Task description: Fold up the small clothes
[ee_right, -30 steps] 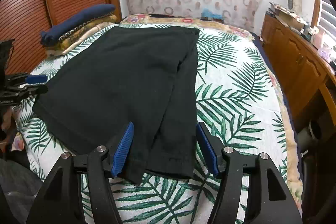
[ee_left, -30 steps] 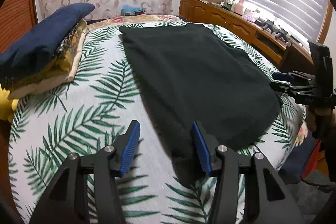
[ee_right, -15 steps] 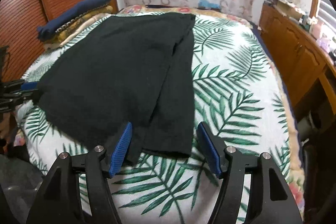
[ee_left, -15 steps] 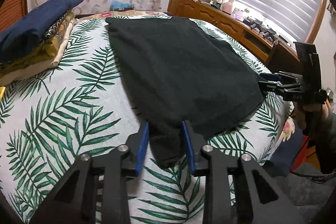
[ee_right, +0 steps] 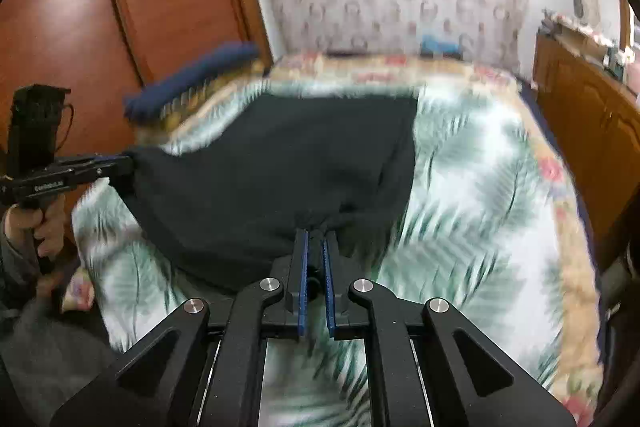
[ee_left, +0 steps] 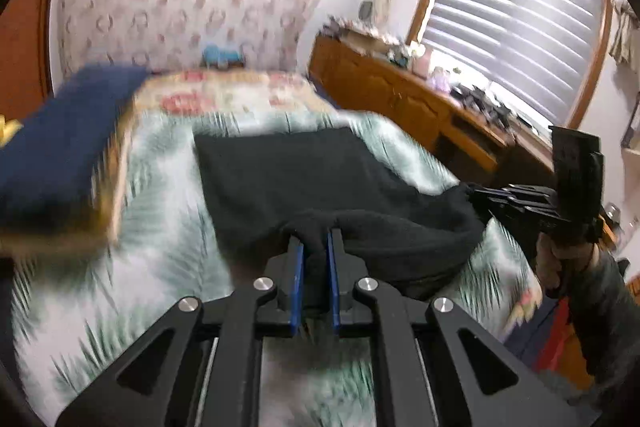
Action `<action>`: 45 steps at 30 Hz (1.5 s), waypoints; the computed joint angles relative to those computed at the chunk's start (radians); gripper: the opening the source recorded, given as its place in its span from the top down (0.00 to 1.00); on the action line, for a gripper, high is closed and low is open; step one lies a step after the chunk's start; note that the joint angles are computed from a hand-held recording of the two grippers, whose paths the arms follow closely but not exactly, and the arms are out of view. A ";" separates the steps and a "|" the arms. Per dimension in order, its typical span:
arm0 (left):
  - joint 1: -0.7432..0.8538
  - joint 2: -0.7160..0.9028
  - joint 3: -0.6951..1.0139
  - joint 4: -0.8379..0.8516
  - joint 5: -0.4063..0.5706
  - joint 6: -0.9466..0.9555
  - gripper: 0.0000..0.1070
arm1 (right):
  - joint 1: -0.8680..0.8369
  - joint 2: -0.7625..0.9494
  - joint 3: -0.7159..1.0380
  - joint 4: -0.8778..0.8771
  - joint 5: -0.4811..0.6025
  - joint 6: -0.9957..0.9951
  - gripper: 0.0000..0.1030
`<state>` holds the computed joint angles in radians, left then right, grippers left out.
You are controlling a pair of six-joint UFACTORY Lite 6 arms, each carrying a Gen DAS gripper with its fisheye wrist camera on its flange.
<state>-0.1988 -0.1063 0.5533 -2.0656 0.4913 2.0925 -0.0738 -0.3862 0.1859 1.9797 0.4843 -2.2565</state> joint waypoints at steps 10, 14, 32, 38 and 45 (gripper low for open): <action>0.016 0.693 0.874 0.429 -0.191 -0.527 0.93 | 0.052 0.616 0.774 -0.036 -0.081 0.101 0.96; 0.020 0.907 1.147 0.807 -0.205 -0.943 0.92 | 0.065 0.907 1.125 -0.290 -0.142 0.368 0.96; -0.028 0.819 0.985 0.659 -0.242 -0.706 0.51 | 0.025 1.031 1.225 -0.287 -0.201 0.300 0.35; -0.040 0.976 1.162 1.116 -0.275 -1.177 0.51 | 0.054 1.158 1.323 -0.502 -0.208 0.526 0.33; -0.034 1.241 1.572 1.608 -0.167 -1.704 0.51 | 0.052 1.314 1.516 -0.716 -0.155 0.789 0.33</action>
<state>-0.2328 1.1344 2.1249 -0.4577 0.3241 0.3890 -0.0222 0.9280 1.7015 1.2640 0.3289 -1.4680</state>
